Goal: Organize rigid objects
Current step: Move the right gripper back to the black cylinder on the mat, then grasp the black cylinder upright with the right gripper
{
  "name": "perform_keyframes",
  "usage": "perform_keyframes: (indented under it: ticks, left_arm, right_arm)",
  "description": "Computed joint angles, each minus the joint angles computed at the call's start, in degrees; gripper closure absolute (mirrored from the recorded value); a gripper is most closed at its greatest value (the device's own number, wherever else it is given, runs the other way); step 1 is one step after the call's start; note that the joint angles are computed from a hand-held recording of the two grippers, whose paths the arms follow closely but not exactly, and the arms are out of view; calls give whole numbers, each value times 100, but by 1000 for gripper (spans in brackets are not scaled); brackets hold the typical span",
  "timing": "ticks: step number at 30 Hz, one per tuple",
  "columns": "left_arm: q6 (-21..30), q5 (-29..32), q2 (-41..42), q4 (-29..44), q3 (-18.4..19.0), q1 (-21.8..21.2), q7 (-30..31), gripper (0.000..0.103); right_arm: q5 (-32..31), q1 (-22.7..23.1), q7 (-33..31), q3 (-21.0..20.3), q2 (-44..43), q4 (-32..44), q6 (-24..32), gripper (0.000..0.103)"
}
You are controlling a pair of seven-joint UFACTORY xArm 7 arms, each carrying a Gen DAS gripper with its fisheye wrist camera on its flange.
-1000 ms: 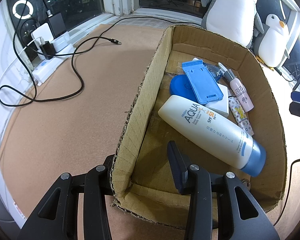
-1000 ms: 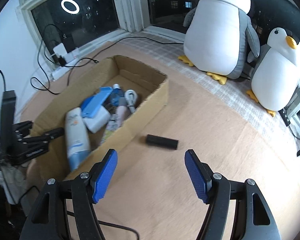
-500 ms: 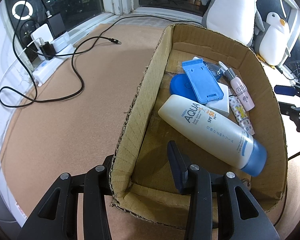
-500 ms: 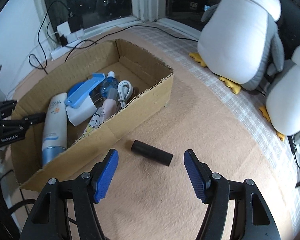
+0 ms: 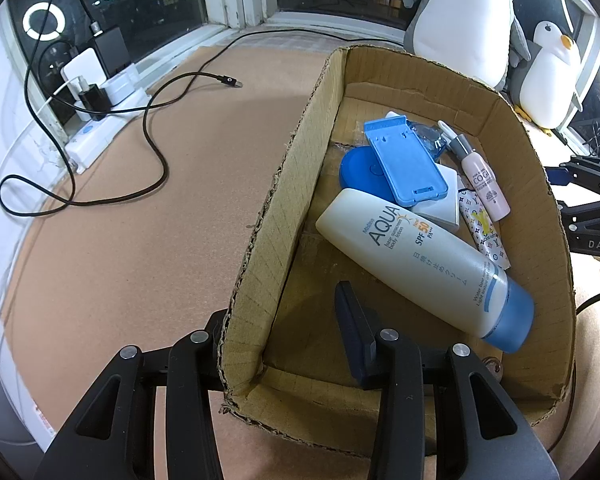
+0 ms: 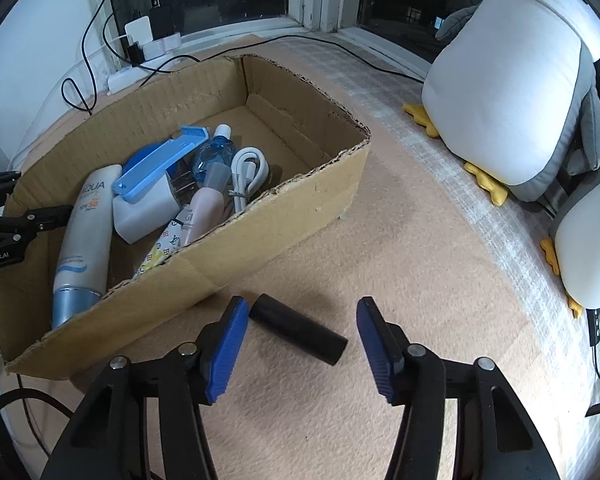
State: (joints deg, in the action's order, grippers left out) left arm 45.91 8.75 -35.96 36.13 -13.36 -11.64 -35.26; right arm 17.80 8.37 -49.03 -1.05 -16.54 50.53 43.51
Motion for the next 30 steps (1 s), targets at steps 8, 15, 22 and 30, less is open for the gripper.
perform_keyframes:
  ticks: [8,15,22,30]
  left_arm:
    - [-5,6,-7,-11,8,-4,2,63]
    - [-4,8,-2,-5,0,-4,-8,63]
    - [-12,13,-7,-14,8,-3,-4,63]
    - [2,14,2,0,-2,-5,-12,63]
  right_arm:
    - [-109,-36,17,44,111,40,-4,60]
    - [-39,-22,-4,22,127,64,114,72]
    - [-51,-57,84,33,101,77,225,85]
    - [-146,-123,385,41,-25,-34,209,88]
